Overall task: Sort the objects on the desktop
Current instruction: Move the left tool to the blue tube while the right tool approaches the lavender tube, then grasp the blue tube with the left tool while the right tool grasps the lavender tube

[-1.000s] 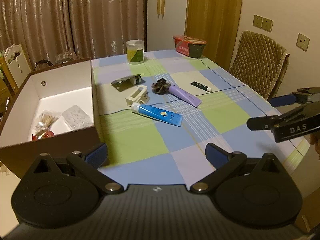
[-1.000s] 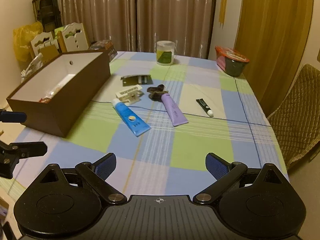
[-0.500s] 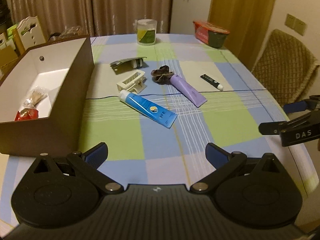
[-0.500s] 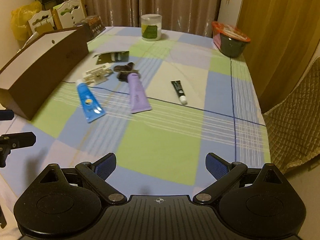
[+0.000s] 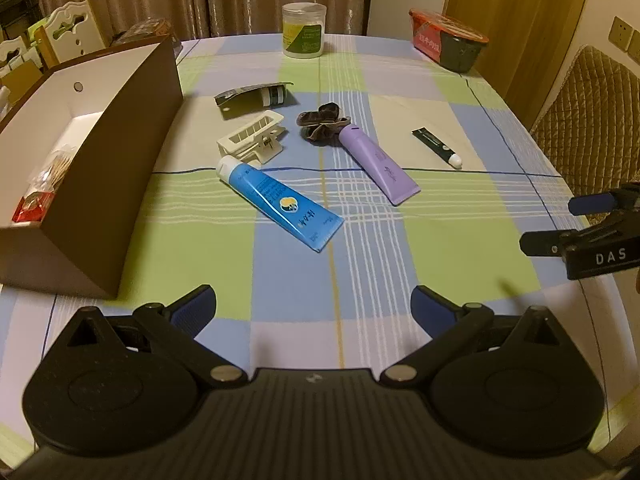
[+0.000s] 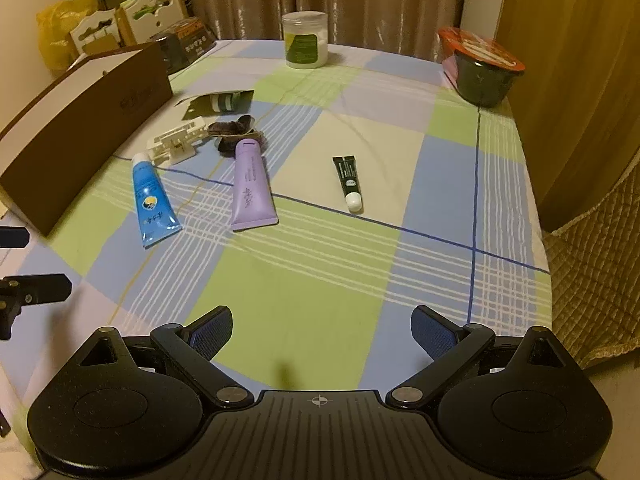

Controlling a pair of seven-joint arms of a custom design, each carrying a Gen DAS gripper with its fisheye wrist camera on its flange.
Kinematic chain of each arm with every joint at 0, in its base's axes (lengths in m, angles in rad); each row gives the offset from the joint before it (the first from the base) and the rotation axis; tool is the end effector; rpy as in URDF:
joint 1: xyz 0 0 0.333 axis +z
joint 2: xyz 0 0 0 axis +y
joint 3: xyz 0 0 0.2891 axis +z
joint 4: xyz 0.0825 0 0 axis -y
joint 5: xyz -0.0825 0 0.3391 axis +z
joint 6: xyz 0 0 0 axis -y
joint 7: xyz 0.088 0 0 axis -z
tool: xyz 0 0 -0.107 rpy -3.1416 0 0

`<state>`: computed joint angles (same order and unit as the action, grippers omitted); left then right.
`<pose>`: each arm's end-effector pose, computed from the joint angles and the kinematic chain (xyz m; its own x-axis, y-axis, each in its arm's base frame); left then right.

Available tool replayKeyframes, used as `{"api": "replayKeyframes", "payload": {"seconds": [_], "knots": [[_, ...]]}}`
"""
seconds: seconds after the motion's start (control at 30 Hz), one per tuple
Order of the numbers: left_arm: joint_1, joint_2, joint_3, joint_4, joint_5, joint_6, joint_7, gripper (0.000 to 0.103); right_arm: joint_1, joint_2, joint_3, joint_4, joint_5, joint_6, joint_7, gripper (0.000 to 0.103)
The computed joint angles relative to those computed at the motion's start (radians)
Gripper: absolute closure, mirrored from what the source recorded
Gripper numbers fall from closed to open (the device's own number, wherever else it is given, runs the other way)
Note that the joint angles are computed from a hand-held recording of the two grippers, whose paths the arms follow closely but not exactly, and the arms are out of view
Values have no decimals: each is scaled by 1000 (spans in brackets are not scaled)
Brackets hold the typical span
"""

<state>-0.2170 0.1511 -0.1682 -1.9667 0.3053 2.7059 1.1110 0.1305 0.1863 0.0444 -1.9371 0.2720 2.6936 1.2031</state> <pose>0.5436 -0.2270 0.4604 -0.1613 -0.9866 0.0253 -0.8090 0.1175 -0.5760 0.5904 0.0939 0.4505 0.3330 -0.9422 -0.0376 -0.7874 -0.2560 -0.5607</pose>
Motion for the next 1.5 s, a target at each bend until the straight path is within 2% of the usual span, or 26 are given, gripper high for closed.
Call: {"api": "replayKeyframes", "payload": {"seconds": [0.27,0.37,0.43,0.57,0.67,0.73,0.77,0.8,0.93,1.07,1.13,1.23,1.3,1.4,1.5], "knots": [[13,29,12,29,-19,-3,30,1,14,25,6,22,-20,12,40,5],[8,48,23,45,-3,1,-3,1,18,44,8,37,-26,40,51,5],[-1,70,35,72,27,-12,-37,2,16,66,13,73,-24,27,52,5],[-8,116,51,122,51,0,-93,3,8,124,36,151,-15,32,4,5],[-26,182,75,203,81,-21,-144,5,-1,171,54,219,6,17,-31,5],[-36,228,89,259,93,-36,-176,9,3,197,57,249,-3,23,-53,15],[-39,253,94,289,93,-40,-188,10,1,211,60,266,-5,16,-64,26],[-46,285,104,327,98,-49,-208,11,1,224,60,282,-6,10,-70,26],[-58,386,131,445,97,-69,-262,20,-6,273,66,338,-10,-4,-102,26],[-61,471,144,548,82,-85,-282,25,-13,328,72,406,-10,-27,-129,26],[-61,510,148,599,74,-101,-280,35,-15,356,74,442,-10,-36,-136,26],[-60,556,150,657,62,-122,-266,40,-16,392,78,492,-8,-49,-142,26],[-65,569,157,671,68,-119,-255,44,-16,417,81,526,-7,-59,-144,26],[-58,571,152,668,66,-97,-226,57,-15,451,88,575,-4,-76,-149,26],[-39,552,131,638,50,-83,-161,65,-9,485,91,625,-6,-96,-154,26]]}}
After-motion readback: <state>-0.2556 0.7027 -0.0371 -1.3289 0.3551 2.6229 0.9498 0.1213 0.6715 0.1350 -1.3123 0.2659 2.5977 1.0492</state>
